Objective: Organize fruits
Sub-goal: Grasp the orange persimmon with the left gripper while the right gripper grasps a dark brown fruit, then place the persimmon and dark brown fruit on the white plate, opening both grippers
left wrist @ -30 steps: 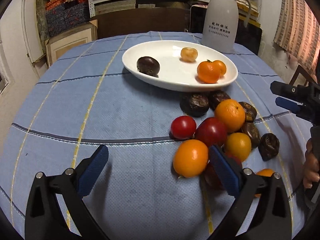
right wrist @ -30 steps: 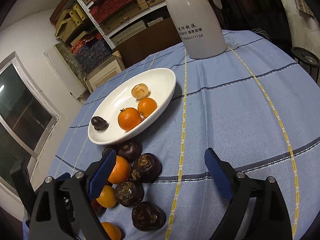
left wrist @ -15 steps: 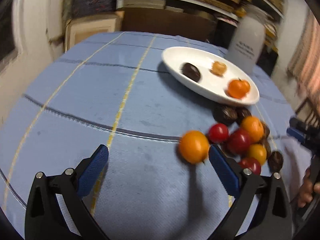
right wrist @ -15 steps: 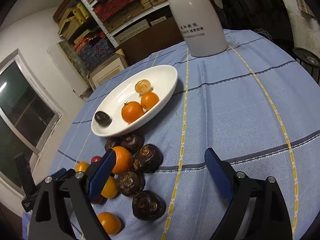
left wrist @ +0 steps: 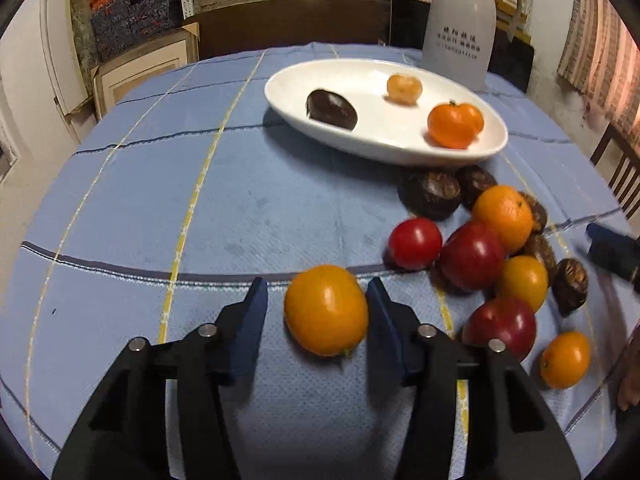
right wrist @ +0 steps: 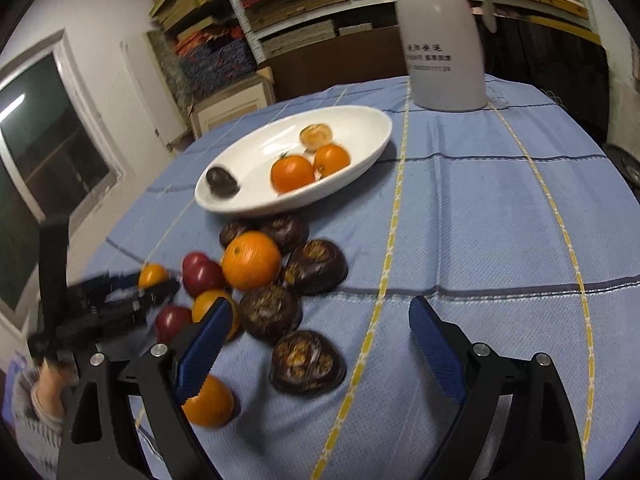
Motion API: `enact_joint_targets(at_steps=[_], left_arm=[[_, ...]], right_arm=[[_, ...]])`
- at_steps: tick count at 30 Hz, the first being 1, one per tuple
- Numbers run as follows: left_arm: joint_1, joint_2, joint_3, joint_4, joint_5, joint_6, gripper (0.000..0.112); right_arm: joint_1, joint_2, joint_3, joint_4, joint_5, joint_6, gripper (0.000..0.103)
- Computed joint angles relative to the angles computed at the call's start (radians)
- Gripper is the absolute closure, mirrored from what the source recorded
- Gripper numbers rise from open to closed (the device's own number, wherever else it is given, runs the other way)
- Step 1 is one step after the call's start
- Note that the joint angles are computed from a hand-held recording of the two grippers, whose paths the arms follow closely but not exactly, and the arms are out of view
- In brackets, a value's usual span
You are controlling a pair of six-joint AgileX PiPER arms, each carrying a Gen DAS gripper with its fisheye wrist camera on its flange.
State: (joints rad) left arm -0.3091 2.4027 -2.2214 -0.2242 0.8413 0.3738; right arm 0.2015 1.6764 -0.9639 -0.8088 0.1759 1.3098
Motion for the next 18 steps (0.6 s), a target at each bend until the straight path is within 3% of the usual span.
enact_joint_targets(at_steps=[5, 7, 9, 11, 13, 15, 18], left_arm=[[-0.006, -0.006, 0.015, 0.003, -0.014, 0.007, 0.067], [-0.007, -0.006, 0.016, 0.006, -0.015, 0.007, 0.067], [-0.005, 0.001, 0.003, 0.0, -0.006, 0.008, 0.067], [-0.005, -0.005, 0.012, 0.001, -0.011, 0.009, 0.067], [-0.005, -0.005, 0.012, 0.0, -0.011, 0.01, 0.067], [-0.004, -0.005, 0.013, -0.003, -0.011, 0.012, 0.068], [-0.008, -0.013, 0.03, -0.008, -0.022, 0.028, 0.074]], right_arm=[[0.055, 0.021, -0.037, 0.077, 0.096, -0.124, 0.025], [0.062, 0.048, -0.074, 0.19, 0.147, -0.25, 0.039], [0.065, 0.072, -0.104, 0.278, 0.184, -0.35, 0.042], [0.085, 0.075, -0.12, 0.251, 0.229, -0.343, 0.043], [0.105, 0.081, -0.134, 0.235, 0.273, -0.352, 0.051], [0.115, 0.076, -0.132, 0.229, 0.286, -0.366, 0.057], [0.12, 0.072, -0.13, 0.227, 0.293, -0.394, 0.058]])
